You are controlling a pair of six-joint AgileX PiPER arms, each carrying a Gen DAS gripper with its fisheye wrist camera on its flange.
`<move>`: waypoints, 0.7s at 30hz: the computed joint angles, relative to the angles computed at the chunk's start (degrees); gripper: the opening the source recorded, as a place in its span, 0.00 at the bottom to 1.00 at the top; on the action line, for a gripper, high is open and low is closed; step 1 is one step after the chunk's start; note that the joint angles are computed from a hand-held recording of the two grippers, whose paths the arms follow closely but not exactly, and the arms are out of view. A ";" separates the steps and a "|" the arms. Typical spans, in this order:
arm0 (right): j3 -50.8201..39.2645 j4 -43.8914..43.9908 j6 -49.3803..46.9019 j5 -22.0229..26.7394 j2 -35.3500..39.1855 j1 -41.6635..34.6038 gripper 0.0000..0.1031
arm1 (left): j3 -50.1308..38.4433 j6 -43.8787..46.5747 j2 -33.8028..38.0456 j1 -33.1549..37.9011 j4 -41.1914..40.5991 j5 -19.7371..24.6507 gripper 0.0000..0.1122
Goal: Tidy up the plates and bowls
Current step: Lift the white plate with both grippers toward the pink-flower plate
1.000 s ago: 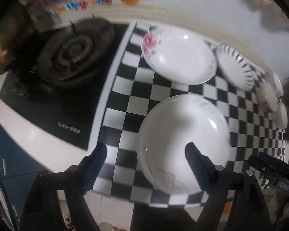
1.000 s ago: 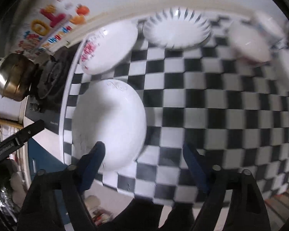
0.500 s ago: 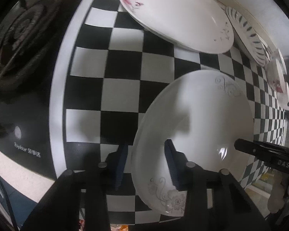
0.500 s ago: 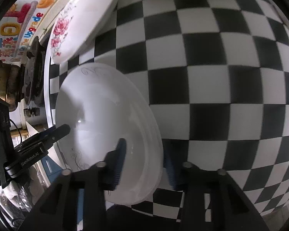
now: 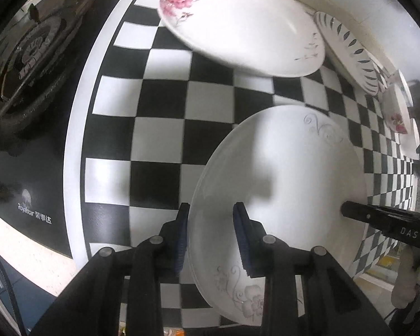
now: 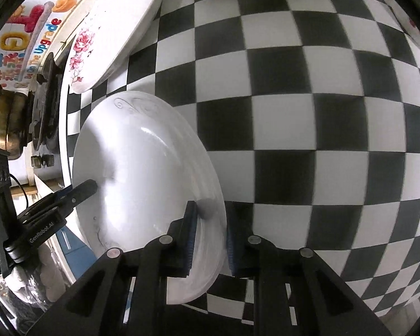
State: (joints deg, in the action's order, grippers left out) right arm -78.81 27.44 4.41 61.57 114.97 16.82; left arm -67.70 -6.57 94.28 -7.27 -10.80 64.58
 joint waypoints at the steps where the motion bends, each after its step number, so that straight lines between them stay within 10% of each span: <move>1: 0.45 0.18 -1.17 0.52 -0.64 -1.19 0.20 | -0.43 -0.85 -0.29 -0.70 0.20 0.24 0.25; 21: 6.22 -2.72 -18.54 8.21 -11.61 -27.68 0.18 | -16.95 -16.74 10.50 -22.05 1.39 1.17 0.25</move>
State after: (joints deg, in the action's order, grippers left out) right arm -72.58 24.72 -14.13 69.78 103.35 -10.86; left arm -84.65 -23.30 104.78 -29.32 -9.41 65.75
